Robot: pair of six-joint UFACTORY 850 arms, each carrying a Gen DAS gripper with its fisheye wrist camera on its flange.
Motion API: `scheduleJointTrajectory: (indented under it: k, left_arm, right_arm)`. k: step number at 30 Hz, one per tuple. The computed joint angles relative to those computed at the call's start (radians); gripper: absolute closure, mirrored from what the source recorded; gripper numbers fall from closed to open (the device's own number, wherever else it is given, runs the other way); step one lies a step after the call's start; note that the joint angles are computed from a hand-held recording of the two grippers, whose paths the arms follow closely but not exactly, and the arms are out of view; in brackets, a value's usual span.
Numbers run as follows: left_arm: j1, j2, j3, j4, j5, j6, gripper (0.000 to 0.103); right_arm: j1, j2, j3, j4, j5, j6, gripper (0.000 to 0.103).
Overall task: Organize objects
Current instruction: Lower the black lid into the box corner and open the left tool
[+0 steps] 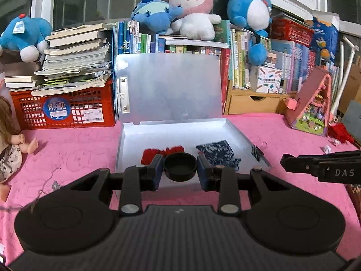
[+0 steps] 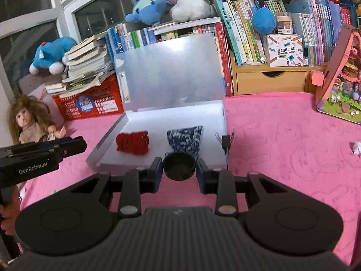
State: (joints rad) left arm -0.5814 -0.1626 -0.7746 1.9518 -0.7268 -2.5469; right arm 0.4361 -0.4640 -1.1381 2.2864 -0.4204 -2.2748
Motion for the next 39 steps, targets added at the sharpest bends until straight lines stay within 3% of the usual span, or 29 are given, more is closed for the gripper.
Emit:
scheduleJointTrajectory:
  k: [10, 16, 25, 29, 39]
  left_arm:
    - [0.124, -0.077, -0.141, 0.002, 0.096, 0.025, 0.065]
    - [0.205, -0.166, -0.262, -0.067, 0.177, 0.129, 0.065]
    - [0.316, -0.32, -0.41, -0.153, 0.339, 0.16, 0.065]
    - [0.329, -0.366, -0.45, -0.145, 0.348, 0.207, 0.065]
    - [0.378, -0.466, -0.568, -0.321, 0.362, 0.404, 0.065]
  right_arm:
    - [-0.004, -0.108, -0.219, -0.294, 0.072, 0.352, 0.067]
    - [0.003, -0.222, -0.422, -0.666, 0.117, 0.77, 0.067]
    - [0.027, -0.451, -0.732, -1.151, 0.103, 1.345, 0.067]
    - [0.043, -0.545, -0.853, -1.374, 0.106, 1.547, 0.067]
    - [0.052, -0.744, -1.14, -1.691, 0.055, 1.887, 0.067]
